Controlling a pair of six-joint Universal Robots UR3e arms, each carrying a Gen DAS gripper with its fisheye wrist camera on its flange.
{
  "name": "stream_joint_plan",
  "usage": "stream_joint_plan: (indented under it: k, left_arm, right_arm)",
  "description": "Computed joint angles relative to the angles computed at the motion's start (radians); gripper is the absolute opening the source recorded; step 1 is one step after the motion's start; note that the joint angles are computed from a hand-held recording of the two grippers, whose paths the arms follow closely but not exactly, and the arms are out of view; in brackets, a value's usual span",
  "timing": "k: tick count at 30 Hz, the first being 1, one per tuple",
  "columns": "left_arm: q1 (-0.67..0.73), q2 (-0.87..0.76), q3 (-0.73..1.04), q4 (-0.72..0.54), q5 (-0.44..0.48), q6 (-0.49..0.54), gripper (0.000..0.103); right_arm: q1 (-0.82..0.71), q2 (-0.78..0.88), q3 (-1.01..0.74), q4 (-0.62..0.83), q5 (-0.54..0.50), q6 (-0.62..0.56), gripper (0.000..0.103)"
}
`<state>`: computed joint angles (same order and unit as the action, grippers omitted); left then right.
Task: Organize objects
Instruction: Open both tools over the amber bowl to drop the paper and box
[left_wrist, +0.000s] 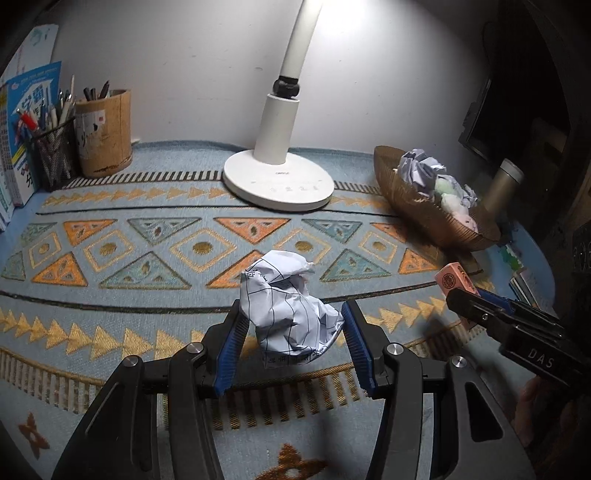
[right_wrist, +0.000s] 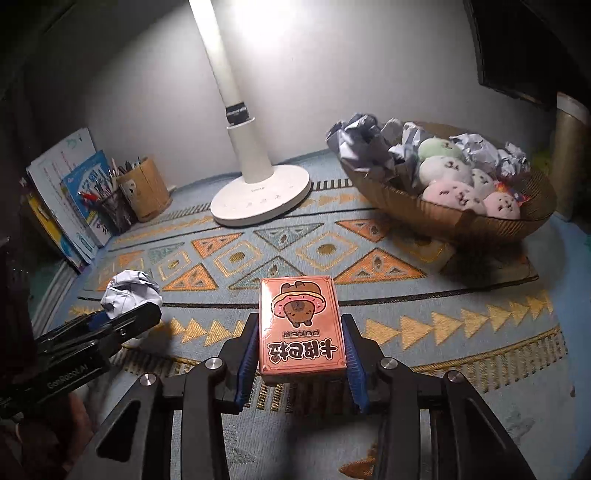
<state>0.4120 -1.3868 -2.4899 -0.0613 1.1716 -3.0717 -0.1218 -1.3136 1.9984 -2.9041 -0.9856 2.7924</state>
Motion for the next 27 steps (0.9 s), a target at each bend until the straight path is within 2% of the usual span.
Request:
stream_joint_plan:
  k: [2, 5, 9, 11, 13, 14, 15, 17, 18, 20, 23, 25, 27]
  left_arm:
    - [-0.083, -0.021, 0.123, -0.039, 0.001, -0.027, 0.05]
    - [-0.237, -0.179, 0.417, -0.107, 0.021, -0.085, 0.05]
    - [-0.373, -0.494, 0.835, -0.145, 0.023, -0.149, 0.05]
    - [-0.408, -0.64, 1.043, -0.196, 0.01, -0.164, 0.051]
    - [-0.438, -0.782, 1.244, -0.26, 0.033, -0.18, 0.08]
    - [-0.449, -0.83, 1.302, -0.266, 0.071, -0.195, 0.096]
    - [-0.447, -0.852, 1.318, -0.256, 0.082, -0.212, 0.096]
    - [-0.392, -0.814, 1.225, -0.215, -0.031, -0.245, 0.096]
    - [-0.361, -0.762, 1.12, -0.147, -0.073, -0.254, 0.096]
    - [-0.307, -0.617, 0.911, -0.085, -0.087, -0.223, 0.096]
    - [-0.219, -0.346, 0.596, -0.118, -0.028, -0.172, 0.1]
    - [-0.156, -0.186, 0.387, -0.109, 0.047, -0.128, 0.1]
    - [-0.109, -0.081, 0.178, -0.024, 0.15, -0.091, 0.1]
  right_arm:
    - [-0.082, -0.09, -0.005, 0.024, 0.055, 0.006, 0.041]
    - [-0.191, -0.122, -0.127, 0.07, 0.102, 0.06, 0.041]
    - [-0.21, 0.034, -0.404, 0.09, 0.006, 0.163, 0.041]
    - [-0.2, 0.151, -0.588, 0.18, -0.01, 0.178, 0.042]
    - [-0.178, 0.301, -0.797, 0.267, -0.036, 0.185, 0.045]
    - [-0.159, 0.375, -0.902, 0.314, -0.087, 0.184, 0.056]
    - [-0.147, 0.427, -0.968, 0.335, -0.133, 0.184, 0.058]
    - [-0.154, 0.444, -0.975, 0.371, -0.131, 0.162, 0.058]
    - [-0.169, 0.41, -0.915, 0.367, -0.094, 0.134, 0.058]
    - [-0.186, 0.291, -0.709, 0.284, -0.051, 0.083, 0.058]
    - [-0.192, 0.101, -0.428, 0.29, 0.051, -0.015, 0.058]
    - [-0.176, -0.014, -0.259, 0.332, 0.107, -0.084, 0.058]
    - [-0.109, -0.081, -0.132, 0.31, 0.082, -0.115, 0.058]
